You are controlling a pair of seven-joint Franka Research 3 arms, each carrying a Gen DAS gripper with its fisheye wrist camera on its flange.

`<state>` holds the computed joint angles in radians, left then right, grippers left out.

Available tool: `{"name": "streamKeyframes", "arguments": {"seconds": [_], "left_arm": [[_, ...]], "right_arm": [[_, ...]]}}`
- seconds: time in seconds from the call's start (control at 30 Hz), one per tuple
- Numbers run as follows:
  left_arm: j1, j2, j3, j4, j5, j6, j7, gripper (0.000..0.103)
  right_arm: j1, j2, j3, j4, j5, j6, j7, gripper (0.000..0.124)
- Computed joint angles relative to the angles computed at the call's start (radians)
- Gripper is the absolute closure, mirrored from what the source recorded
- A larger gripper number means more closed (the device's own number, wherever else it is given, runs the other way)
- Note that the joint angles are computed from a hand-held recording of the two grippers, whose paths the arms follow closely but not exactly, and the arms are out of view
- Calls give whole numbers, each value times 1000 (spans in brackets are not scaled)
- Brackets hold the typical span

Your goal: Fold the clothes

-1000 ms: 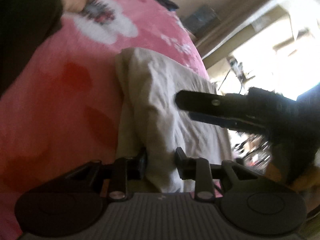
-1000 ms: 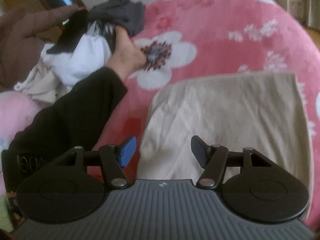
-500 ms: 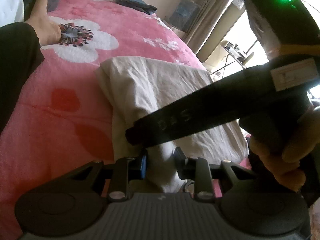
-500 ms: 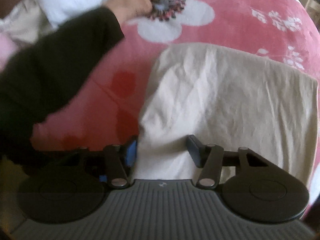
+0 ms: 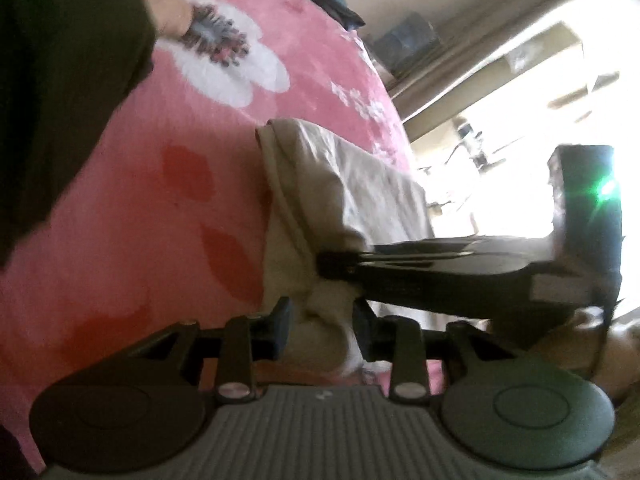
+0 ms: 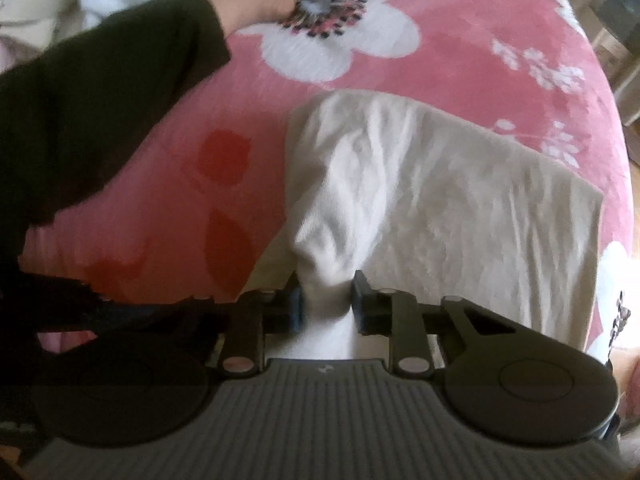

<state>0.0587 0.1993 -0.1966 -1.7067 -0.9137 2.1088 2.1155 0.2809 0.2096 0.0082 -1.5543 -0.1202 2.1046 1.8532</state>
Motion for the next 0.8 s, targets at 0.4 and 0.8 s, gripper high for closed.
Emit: {"name": "streamKeyframes", "arguments": {"seconds": [0.4, 0.8], "left_arm": [[-91, 115, -10, 112, 366, 237, -343, 73], [-96, 179, -77, 155, 494, 377, -357, 77]], "right_arm": [[-29, -83, 6, -144, 46, 161, 11, 106], [-51, -134, 13, -243, 109, 283, 23, 106]]}}
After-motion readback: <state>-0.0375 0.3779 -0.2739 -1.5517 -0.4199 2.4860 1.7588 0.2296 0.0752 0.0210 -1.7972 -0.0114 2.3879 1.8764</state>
